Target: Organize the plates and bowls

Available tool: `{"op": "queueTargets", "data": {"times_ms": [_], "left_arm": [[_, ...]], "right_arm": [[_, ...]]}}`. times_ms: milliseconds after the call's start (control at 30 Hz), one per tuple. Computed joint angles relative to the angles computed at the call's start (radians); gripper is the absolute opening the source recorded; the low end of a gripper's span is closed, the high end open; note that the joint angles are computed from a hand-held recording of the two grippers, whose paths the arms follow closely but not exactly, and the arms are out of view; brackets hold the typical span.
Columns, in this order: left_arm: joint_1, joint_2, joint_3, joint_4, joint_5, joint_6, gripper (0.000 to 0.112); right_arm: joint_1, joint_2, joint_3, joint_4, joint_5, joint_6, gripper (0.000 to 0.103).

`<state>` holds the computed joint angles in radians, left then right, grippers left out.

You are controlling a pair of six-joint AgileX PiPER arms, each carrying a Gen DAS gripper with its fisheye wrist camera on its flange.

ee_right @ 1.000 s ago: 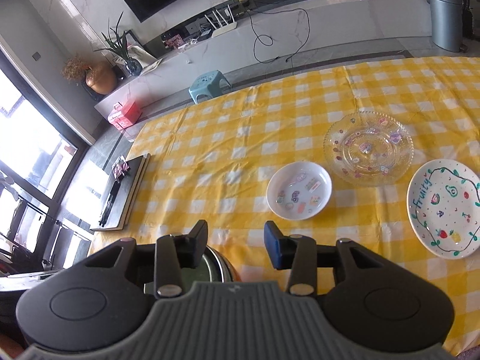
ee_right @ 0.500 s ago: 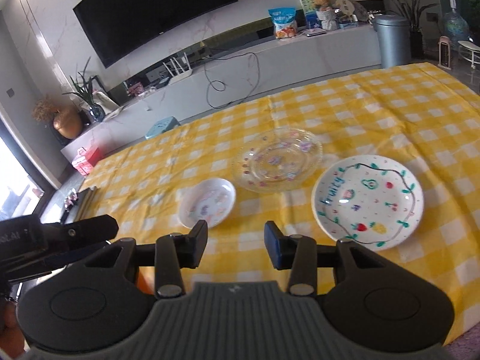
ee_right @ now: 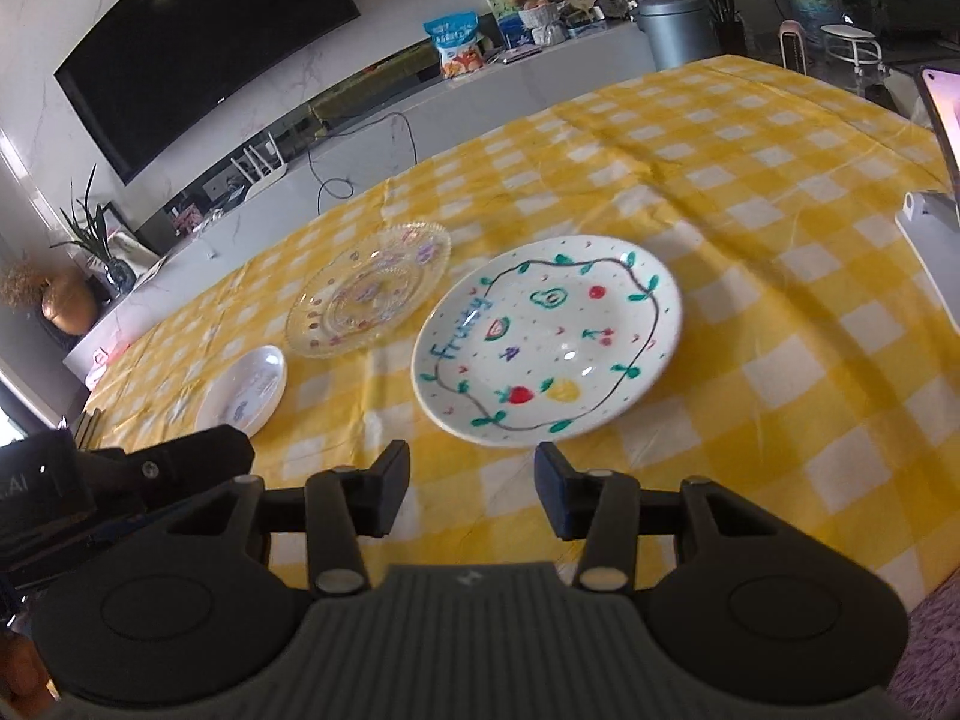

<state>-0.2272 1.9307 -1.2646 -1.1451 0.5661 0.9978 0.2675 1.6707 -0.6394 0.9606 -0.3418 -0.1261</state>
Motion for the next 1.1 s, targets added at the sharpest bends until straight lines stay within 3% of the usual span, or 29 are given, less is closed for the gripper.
{"op": "queueTargets", "data": {"times_ms": [200,300,400,500,700,833,1100], "left_arm": [[-0.064,0.09,-0.096,0.086,-0.028,-0.096,0.052],[-0.092,0.131,-0.14,0.117,-0.042,-0.115,0.048],[-0.105,0.178,-0.192,0.13,-0.044,-0.128,0.047],[-0.111,0.23,-0.248,0.141,-0.049,-0.149,0.041],[-0.114,0.315,-0.348,0.137,-0.038,-0.163,0.04],[-0.118,0.338,-0.367,0.112,-0.055,-0.108,0.032],[-0.114,0.396,-0.446,0.063,-0.016,-0.06,0.027]], "right_arm": [[-0.06,0.017,0.006,0.024,-0.084,-0.06,0.046],[-0.139,0.041,0.024,-0.18,-0.099,0.142,0.045],[-0.211,0.069,0.03,-0.351,-0.104,0.325,0.03],[-0.223,0.09,0.03,-0.335,-0.135,0.298,0.022],[-0.273,0.132,0.031,-0.454,-0.164,0.43,0.018],[-0.288,0.151,0.028,-0.513,-0.176,0.495,0.015],[-0.309,0.192,0.028,-0.581,-0.23,0.571,0.009]]}}
